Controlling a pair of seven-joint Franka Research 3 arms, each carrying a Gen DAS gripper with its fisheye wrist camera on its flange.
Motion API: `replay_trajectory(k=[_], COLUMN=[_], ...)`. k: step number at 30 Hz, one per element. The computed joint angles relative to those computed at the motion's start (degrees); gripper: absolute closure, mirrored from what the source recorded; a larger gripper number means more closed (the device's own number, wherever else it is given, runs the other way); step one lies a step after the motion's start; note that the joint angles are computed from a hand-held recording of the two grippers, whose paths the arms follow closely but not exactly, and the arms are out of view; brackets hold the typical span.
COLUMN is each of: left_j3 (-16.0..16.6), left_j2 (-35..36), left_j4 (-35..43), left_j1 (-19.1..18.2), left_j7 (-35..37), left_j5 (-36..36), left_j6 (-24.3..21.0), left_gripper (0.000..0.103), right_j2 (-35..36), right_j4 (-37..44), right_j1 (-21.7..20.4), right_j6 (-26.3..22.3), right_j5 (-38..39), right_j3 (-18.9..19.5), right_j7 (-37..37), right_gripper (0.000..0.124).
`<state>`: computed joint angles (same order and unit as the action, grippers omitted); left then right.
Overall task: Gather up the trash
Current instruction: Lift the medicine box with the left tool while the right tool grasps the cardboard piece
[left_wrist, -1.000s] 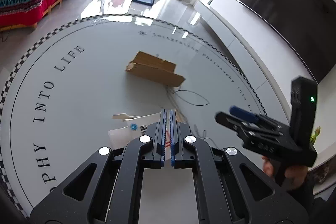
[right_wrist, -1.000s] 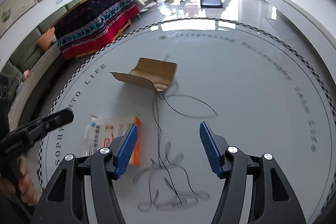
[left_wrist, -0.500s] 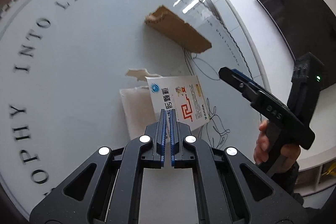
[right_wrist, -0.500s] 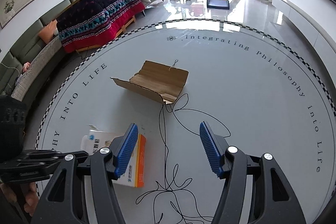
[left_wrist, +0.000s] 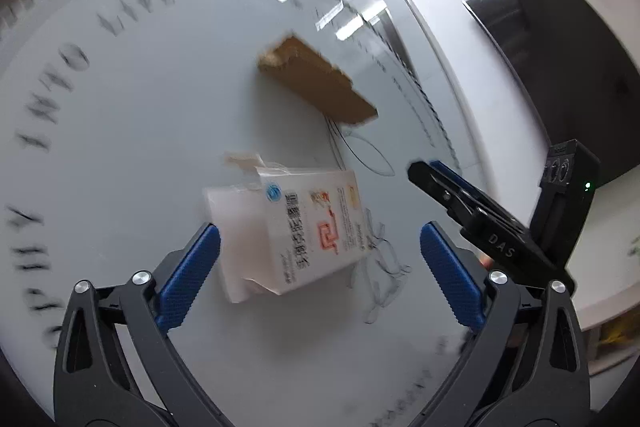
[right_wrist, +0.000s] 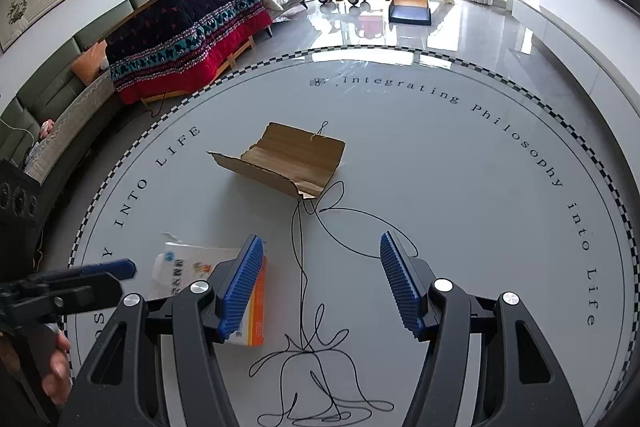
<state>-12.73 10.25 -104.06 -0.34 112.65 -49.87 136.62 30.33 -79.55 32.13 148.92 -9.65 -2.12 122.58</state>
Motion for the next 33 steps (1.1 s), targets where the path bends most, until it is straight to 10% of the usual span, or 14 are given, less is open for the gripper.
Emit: replay_trajectory(k=[11, 16, 19, 33], left_j3=[-1.1, -2.0, -3.4, -1.0], left_j2=[4.2, 7.1, 8.0, 1.1], left_j4=[3.6, 6.0, 6.2, 2.9], left_j1=[0.2, 0.5, 1.2, 1.2], left_j7=[-2.1, -3.9, -2.4, 3.3], left_j5=[-0.3, 1.0, -0.7, -1.7], left_j6=[-1.9, -3.7, -2.8, 5.1], left_gripper=[0.016, 0.075, 0.093, 0.103], right_j2=[-4.3, -4.1, -3.8, 3.8], right_j4=[-6.0, -6.1, -5.8, 6.1], right_j1=[0.2, -0.3, -0.3, -0.4], right_j6=[2.2, 2.5, 2.4, -0.5], right_j5=[-2.2, -2.2, -2.2, -1.0], right_j3=[-0.5, -0.1, -0.2, 0.7], right_j7=[3.6, 3.2, 3.2, -1.7], right_gripper=[0.061, 0.061, 0.061, 0.061])
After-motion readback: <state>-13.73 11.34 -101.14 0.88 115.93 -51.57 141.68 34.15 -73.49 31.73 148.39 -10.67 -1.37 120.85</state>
